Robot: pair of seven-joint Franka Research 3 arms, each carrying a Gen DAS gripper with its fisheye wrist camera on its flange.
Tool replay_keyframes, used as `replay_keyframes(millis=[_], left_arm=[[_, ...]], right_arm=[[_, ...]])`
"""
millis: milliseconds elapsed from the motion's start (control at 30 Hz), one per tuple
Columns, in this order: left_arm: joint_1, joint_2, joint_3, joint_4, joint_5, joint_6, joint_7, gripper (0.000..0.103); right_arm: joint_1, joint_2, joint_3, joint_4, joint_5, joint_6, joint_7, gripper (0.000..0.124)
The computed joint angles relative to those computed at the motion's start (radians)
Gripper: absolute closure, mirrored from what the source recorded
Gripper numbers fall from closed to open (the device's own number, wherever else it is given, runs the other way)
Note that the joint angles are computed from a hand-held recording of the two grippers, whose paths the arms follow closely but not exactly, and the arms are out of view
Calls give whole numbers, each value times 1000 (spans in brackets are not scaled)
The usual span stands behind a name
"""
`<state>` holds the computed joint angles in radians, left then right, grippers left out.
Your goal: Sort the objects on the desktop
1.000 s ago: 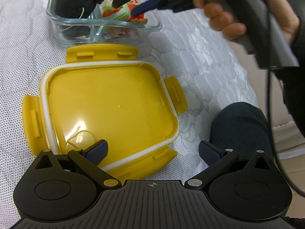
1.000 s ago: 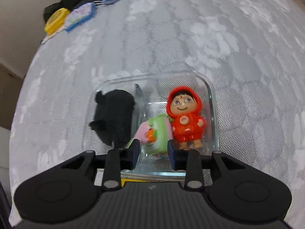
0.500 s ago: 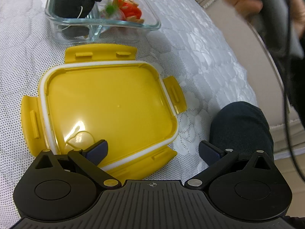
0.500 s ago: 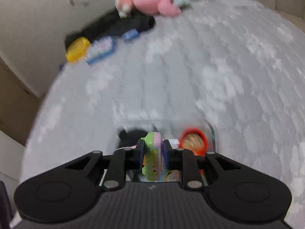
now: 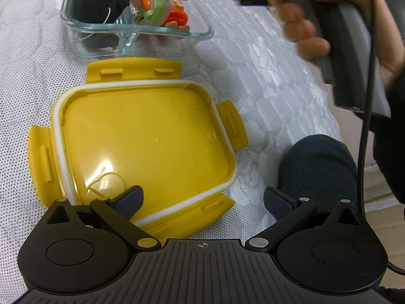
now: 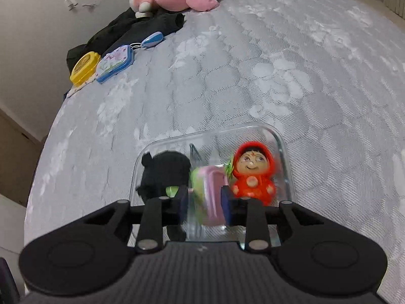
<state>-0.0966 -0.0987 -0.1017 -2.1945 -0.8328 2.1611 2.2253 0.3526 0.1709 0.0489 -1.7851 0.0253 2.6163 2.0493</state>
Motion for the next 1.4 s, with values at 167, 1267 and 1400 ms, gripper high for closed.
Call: replay_keyframes(millis=[167, 1267, 1400], left_arm=[[-3, -1, -2, -1, 6, 4, 3, 0], [-2, -1, 0, -1, 2, -3, 6, 0], [-3, -1, -2, 1, 6, -3, 7, 0]], right_arm=[[18, -14, -5, 28, -190, -54, -92, 89], [8, 178, -3, 272, 24, -370, -208, 72], [43, 95, -7, 135, -121, -176, -349, 78]])
